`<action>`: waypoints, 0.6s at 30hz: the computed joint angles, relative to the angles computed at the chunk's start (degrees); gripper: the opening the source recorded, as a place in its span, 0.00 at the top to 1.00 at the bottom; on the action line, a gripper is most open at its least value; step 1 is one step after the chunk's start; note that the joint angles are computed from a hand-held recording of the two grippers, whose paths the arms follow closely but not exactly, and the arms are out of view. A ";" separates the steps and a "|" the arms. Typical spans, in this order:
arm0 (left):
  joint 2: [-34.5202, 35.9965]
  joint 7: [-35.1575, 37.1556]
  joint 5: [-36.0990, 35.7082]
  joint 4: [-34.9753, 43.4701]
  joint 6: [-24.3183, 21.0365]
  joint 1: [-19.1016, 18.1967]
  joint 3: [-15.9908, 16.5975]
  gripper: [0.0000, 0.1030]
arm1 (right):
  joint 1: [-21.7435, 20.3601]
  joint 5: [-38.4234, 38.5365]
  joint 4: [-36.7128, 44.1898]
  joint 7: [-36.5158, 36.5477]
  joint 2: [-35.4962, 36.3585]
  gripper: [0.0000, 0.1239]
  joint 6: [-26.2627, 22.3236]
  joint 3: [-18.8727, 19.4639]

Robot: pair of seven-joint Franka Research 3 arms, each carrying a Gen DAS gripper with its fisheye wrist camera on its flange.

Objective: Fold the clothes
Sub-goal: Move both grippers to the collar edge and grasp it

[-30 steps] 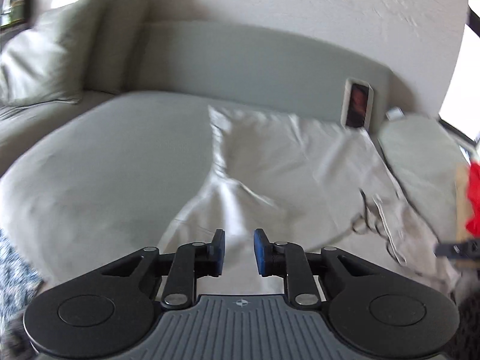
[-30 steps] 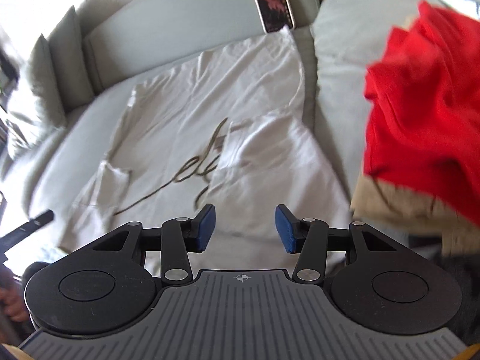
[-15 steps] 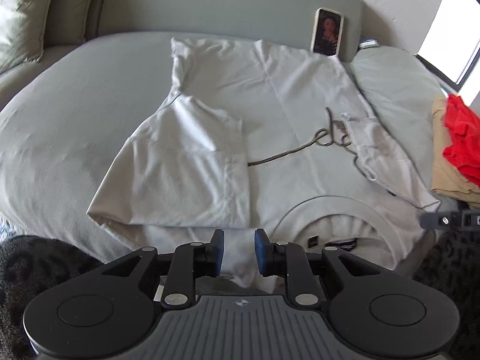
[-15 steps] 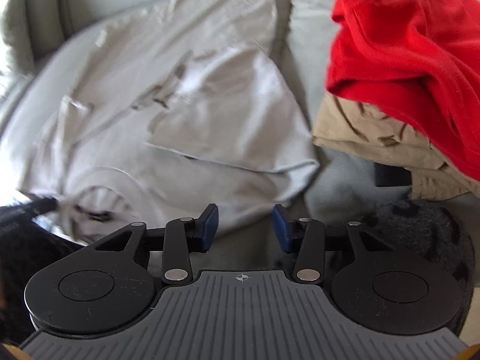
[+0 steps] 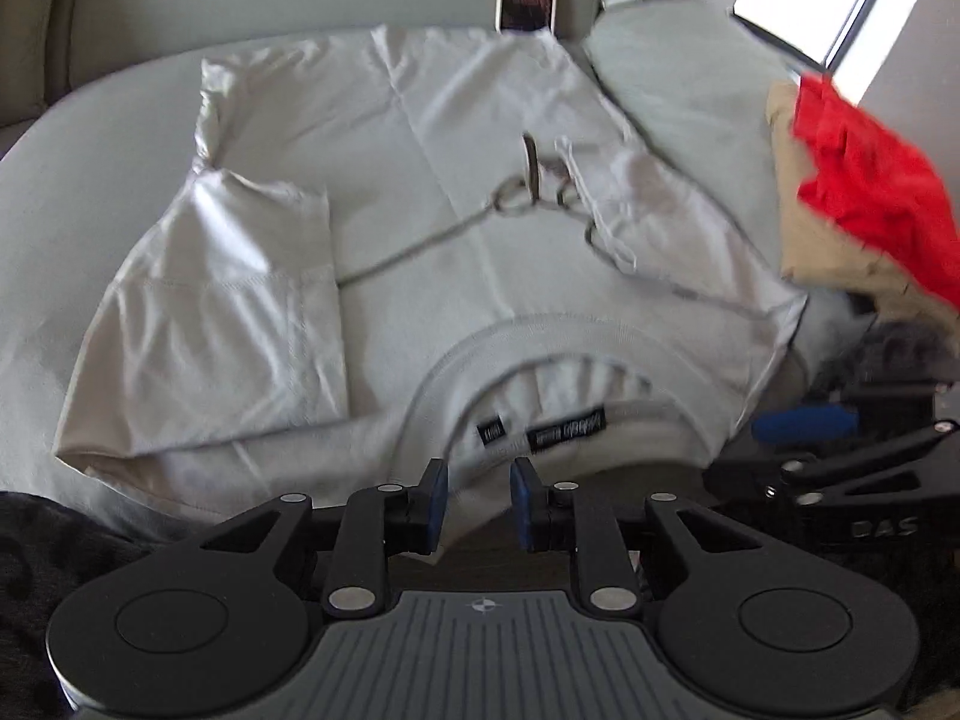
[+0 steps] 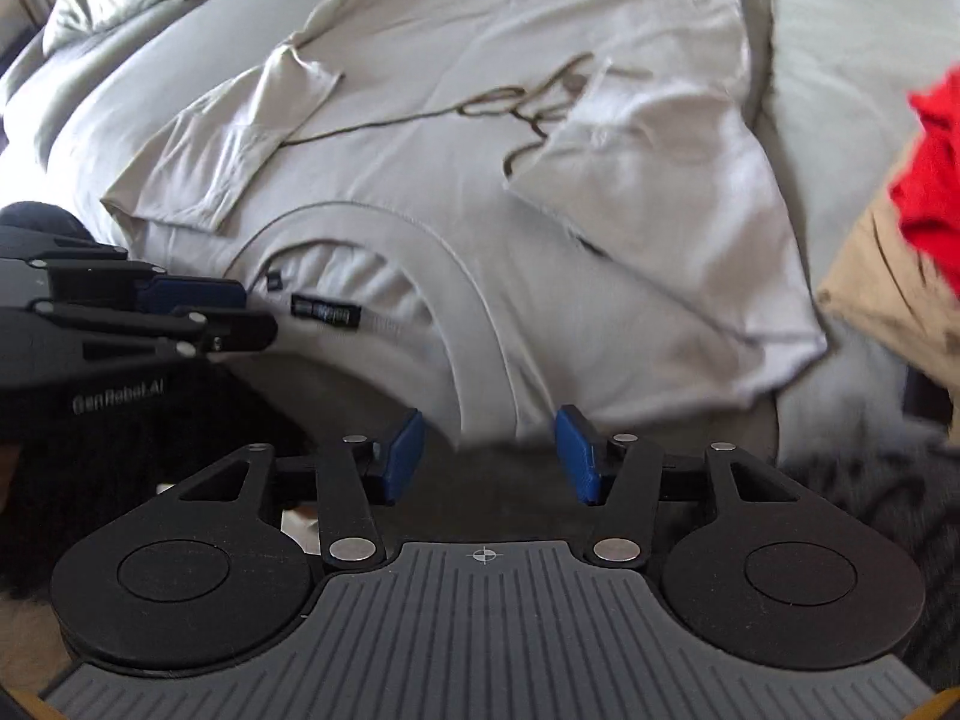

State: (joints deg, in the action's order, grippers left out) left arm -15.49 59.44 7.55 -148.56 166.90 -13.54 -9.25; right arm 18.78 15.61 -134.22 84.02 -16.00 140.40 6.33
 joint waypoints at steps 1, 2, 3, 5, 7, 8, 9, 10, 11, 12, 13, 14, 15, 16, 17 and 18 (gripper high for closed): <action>-1.25 -2.27 2.21 -0.31 0.70 2.06 -1.28 0.78 | 0.16 1.68 0.27 -0.43 -0.82 0.57 -0.04 -0.75; -2.47 -4.50 4.29 -0.53 1.56 4.02 -2.34 0.77 | 0.27 3.37 0.57 -0.99 -1.59 0.57 0.55 -1.40; -3.60 -6.50 6.09 -0.66 2.61 5.76 -3.09 0.77 | 0.35 5.06 0.93 -1.52 -2.30 0.57 1.14 -1.99; -5.76 -10.50 9.83 -0.65 4.68 9.66 -4.78 0.74 | 0.46 8.45 1.82 -2.53 -3.52 0.56 2.30 -3.07; -7.27 -14.26 13.64 0.17 6.49 14.07 -6.71 0.73 | 0.06 9.70 3.70 -3.33 -3.86 0.55 4.48 -3.32; -7.67 -15.75 15.37 0.68 7.24 16.04 -7.52 0.73 | -0.10 10.31 4.56 -3.55 -3.86 0.54 5.52 -3.43; -8.05 -17.24 17.07 1.23 8.02 18.10 -8.40 0.73 | -0.22 10.95 5.41 -3.73 -3.80 0.54 6.54 -3.54; -7.90 -18.46 18.57 2.09 8.50 19.95 -9.09 0.73 | -0.33 11.66 6.41 -3.83 -3.45 0.54 7.43 -3.74; -7.23 -19.42 19.91 3.23 8.66 21.55 -9.58 0.73 | -0.44 12.39 7.47 -3.91 -2.98 0.54 8.30 -3.96; -6.54 -20.47 21.33 4.42 8.79 23.17 -10.11 0.72 | -0.54 13.13 8.58 -3.99 -2.48 0.54 9.16 -4.17; -5.82 -21.63 22.85 5.65 8.89 24.80 -10.66 0.70 | -0.60 13.93 9.65 -4.05 -1.91 0.54 9.93 -4.39; -5.09 -22.90 24.47 6.93 8.97 26.43 -11.22 0.69 | -0.61 14.79 10.97 -4.34 -0.99 0.52 10.35 -4.72; -3.96 -24.37 26.11 8.55 8.47 28.05 -11.87 0.69 | -0.63 15.69 12.39 -4.71 0.04 0.50 10.65 -5.04; -2.28 -25.91 27.67 10.57 7.38 29.51 -12.44 0.69 | -1.02 15.73 14.50 -4.08 1.76 0.50 10.81 -4.95; -0.23 -27.14 28.98 12.78 6.14 30.40 -12.51 0.69 | -1.54 15.44 16.51 -3.27 3.41 0.50 10.88 -4.82; 2.22 -28.03 29.86 15.24 4.76 30.68 -12.09 0.69 | -1.93 15.35 18.32 -2.78 4.91 0.50 10.98 -4.77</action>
